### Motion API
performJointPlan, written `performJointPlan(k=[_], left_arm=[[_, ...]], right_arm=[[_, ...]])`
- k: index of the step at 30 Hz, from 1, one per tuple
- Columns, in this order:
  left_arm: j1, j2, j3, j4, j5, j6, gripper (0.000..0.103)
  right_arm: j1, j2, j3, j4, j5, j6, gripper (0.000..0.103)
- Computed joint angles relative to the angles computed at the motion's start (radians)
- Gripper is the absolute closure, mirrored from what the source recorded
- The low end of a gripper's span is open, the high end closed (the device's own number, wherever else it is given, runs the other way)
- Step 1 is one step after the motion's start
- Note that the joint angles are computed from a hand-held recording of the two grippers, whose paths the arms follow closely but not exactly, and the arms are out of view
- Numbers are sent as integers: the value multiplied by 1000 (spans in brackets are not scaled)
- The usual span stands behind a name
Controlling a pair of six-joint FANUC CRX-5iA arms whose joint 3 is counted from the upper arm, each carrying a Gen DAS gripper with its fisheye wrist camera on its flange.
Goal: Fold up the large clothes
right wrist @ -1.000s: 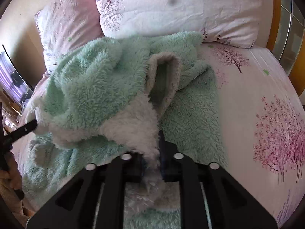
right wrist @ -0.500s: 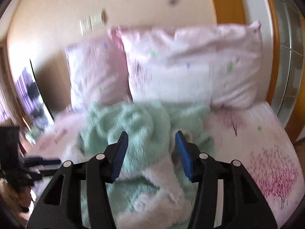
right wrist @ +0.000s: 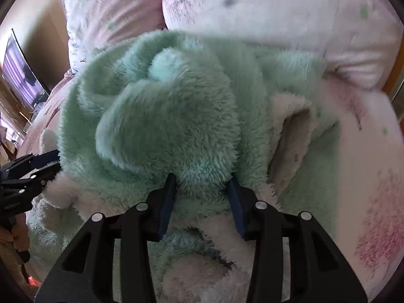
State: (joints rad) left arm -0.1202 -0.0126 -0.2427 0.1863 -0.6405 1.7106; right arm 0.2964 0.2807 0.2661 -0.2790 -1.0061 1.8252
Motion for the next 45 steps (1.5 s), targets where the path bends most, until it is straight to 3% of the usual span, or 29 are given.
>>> performJointPlan(k=[2,4,6,9,12,17,24,30,36,38,39,42,45], left_arm=[[13,-52,-53,52,30,-56,39],[27,-122,-119,104,53,-128,38],[49,-205,-185,128,53,-179,30],[88,-324,-266,112,-2,-191,29],[160,-454,-368,129,-92,-203,29],[246,-613,-507,209,-172,-233,29],[310,-709,-646,372,-192,-311,32],[274,-758,-737,493,-137,-356,35],[230,-799,-813,632,-108,-389,40],[204,-806,-814,613,-85,-356,41],[195,-806,-814,609,-77,-345,44],[170,-771,-822,663,-77,-360,65],[144,-742,-755,519,-81,-268,85]], right_arm=[[-60,-27,26,-121,-64,71,45],[-131,-75,13,-229,-94,139,18],[-226,-120,-6,-335,-159,225,13],[-353,-146,-22,-416,-270,279,10],[-449,-184,-81,-431,-322,285,10],[-581,-204,-163,-455,-376,285,11],[-637,-182,-195,-478,-420,290,22],[-652,-161,-205,-509,-441,319,26],[-678,-113,-182,-596,-565,353,44],[-677,-115,-182,-605,-571,350,46],[-680,-113,-184,-610,-576,348,51],[-676,-112,-184,-617,-610,346,78],[-670,-148,-194,-629,-590,368,84]])
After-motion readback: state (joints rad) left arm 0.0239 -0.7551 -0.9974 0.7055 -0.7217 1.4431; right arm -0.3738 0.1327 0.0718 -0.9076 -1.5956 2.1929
